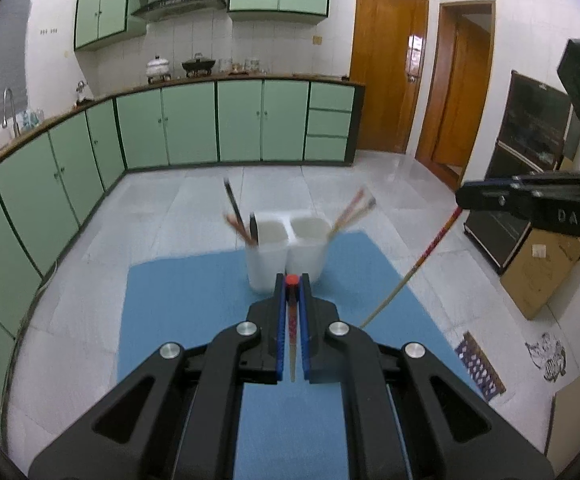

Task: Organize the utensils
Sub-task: 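Carry both red-tipped chopsticks to the white holder and drop them in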

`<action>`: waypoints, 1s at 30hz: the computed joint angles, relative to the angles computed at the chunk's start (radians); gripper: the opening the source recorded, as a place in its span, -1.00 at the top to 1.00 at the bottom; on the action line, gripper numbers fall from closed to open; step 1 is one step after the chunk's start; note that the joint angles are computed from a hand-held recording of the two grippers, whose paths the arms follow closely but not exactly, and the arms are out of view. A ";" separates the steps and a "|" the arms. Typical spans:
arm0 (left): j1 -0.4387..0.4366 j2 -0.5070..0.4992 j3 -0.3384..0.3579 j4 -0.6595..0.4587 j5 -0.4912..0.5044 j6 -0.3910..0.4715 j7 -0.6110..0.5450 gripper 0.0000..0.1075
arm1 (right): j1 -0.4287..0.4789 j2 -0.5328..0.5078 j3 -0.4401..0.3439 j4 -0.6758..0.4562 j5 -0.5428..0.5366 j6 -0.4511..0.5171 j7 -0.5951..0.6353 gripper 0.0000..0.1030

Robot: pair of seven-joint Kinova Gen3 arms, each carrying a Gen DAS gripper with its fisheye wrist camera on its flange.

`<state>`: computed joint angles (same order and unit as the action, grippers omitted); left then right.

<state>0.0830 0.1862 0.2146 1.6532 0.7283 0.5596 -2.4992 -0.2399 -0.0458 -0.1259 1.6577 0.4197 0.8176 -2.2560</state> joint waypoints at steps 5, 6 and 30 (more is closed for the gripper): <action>0.049 0.064 -0.005 -0.171 -0.091 0.017 0.159 0.91 | 0.012 0.048 0.026 -0.139 0.005 0.052 0.036 0.89; 0.055 0.081 -0.002 -0.209 -0.103 0.024 0.190 0.91 | 0.012 0.057 0.031 -0.157 0.010 0.057 0.037 0.89; 0.236 0.482 -0.001 -0.634 -0.518 -0.070 0.607 0.90 | 0.110 0.371 0.180 -0.279 -0.144 -0.152 0.151 0.89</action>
<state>0.3193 0.6680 0.2135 1.0194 0.2104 0.4898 -1.8925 -0.1304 0.3249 0.0538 1.3788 0.2758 0.6655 -2.1047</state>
